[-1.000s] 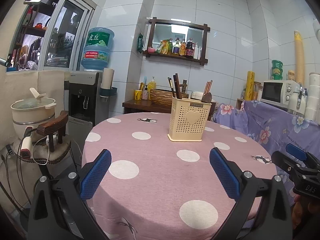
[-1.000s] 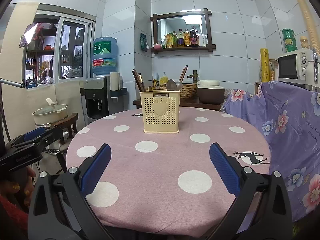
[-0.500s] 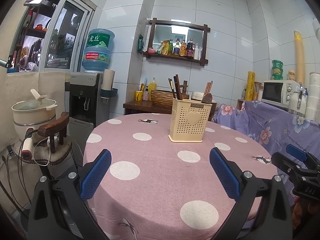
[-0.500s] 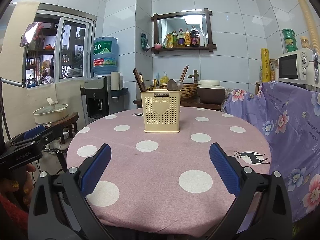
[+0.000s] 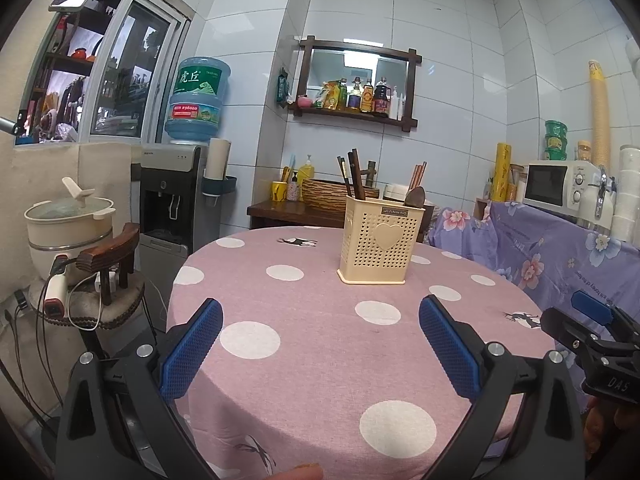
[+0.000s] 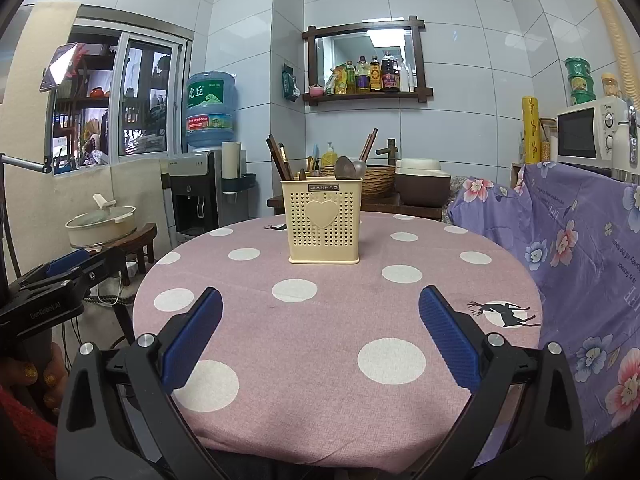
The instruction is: Organize utensils
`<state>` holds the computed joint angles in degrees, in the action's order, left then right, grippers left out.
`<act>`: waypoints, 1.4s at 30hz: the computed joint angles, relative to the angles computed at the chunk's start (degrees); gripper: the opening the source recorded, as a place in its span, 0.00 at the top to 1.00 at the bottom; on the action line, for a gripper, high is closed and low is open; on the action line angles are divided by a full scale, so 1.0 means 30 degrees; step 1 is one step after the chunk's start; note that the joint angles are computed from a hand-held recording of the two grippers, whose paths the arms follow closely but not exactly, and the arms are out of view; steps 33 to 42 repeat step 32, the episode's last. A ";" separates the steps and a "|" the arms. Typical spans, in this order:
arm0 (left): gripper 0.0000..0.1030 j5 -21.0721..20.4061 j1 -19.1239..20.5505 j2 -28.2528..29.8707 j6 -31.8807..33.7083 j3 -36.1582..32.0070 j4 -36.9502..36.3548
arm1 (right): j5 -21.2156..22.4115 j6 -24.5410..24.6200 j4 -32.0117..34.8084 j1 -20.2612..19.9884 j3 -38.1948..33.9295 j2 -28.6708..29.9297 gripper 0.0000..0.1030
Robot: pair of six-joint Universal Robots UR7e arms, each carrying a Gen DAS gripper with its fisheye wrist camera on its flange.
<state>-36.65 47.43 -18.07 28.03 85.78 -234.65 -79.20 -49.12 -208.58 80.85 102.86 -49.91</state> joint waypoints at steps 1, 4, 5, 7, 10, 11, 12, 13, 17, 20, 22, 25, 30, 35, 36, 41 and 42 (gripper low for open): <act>0.05 -0.0037 0.0006 -0.0042 -0.0110 0.0064 0.0136 | 0.0000 0.0000 0.0000 0.0000 0.0000 0.0000 0.06; 0.05 -0.0025 0.0023 -0.0018 -0.0222 0.0050 0.0307 | 0.0015 -0.0004 -0.0012 -0.0003 -0.0004 0.0004 0.06; 0.05 -0.0009 0.0032 -0.0011 -0.0230 0.0042 0.0330 | 0.0019 -0.0007 -0.0027 -0.0007 0.0008 0.0010 0.06; 0.05 -0.0004 0.0037 -0.0019 -0.0232 0.0049 0.0369 | -0.0026 -0.0006 0.0010 0.0006 -0.0006 0.0002 0.06; 0.05 -0.0012 0.0044 0.0001 -0.0148 0.0020 0.0350 | -0.0022 0.0009 0.0006 -0.0004 0.0020 -0.0010 0.06; 0.05 -0.0055 0.0062 -0.0021 -0.0200 0.0072 0.0408 | -0.0022 0.0009 0.0006 -0.0004 0.0020 -0.0010 0.06; 0.05 -0.0102 0.0079 -0.0050 -0.0266 0.0110 0.0471 | -0.0053 -0.0001 -0.0001 0.0007 0.0027 -0.0008 0.06; 0.05 -0.0131 0.0094 -0.0063 -0.0297 0.0127 0.0490 | -0.0053 -0.0001 -0.0001 0.0007 0.0027 -0.0008 0.06; 0.05 -0.0121 0.0112 -0.0090 -0.0361 0.0173 0.0529 | -0.0095 -0.0017 0.0025 0.0014 0.0013 0.0006 0.06; 0.05 0.0014 0.0135 -0.0127 -0.0548 0.0232 0.0704 | -0.0119 0.0030 0.0034 0.0003 0.0024 0.0003 0.06; 0.05 -0.0005 0.0147 -0.0132 -0.0494 0.0251 0.0693 | -0.0133 0.0030 0.0060 -0.0012 0.0003 0.0016 0.06; 0.05 0.0199 0.0142 -0.0056 -0.0252 0.0089 0.0569 | -0.0142 0.0044 0.0103 -0.0015 0.0006 0.0004 0.06; 0.05 0.0435 0.0152 -0.0149 -0.0505 0.0158 0.1042 | -0.0146 0.0050 0.0085 -0.0035 -0.0019 0.0036 0.06; 0.05 0.0490 0.0144 -0.0163 -0.0598 0.0186 0.1164 | -0.0148 0.0057 0.0094 -0.0051 -0.0012 0.0040 0.06; 0.05 0.0490 0.0144 -0.0163 -0.0598 0.0186 0.1164 | -0.0148 0.0057 0.0094 -0.0051 -0.0012 0.0040 0.06; 0.05 0.0490 0.0144 -0.0163 -0.0598 0.0186 0.1164 | -0.0148 0.0057 0.0094 -0.0051 -0.0012 0.0040 0.06; 0.05 0.0490 0.0144 -0.0163 -0.0598 0.0186 0.1164 | -0.0148 0.0057 0.0094 -0.0051 -0.0012 0.0040 0.06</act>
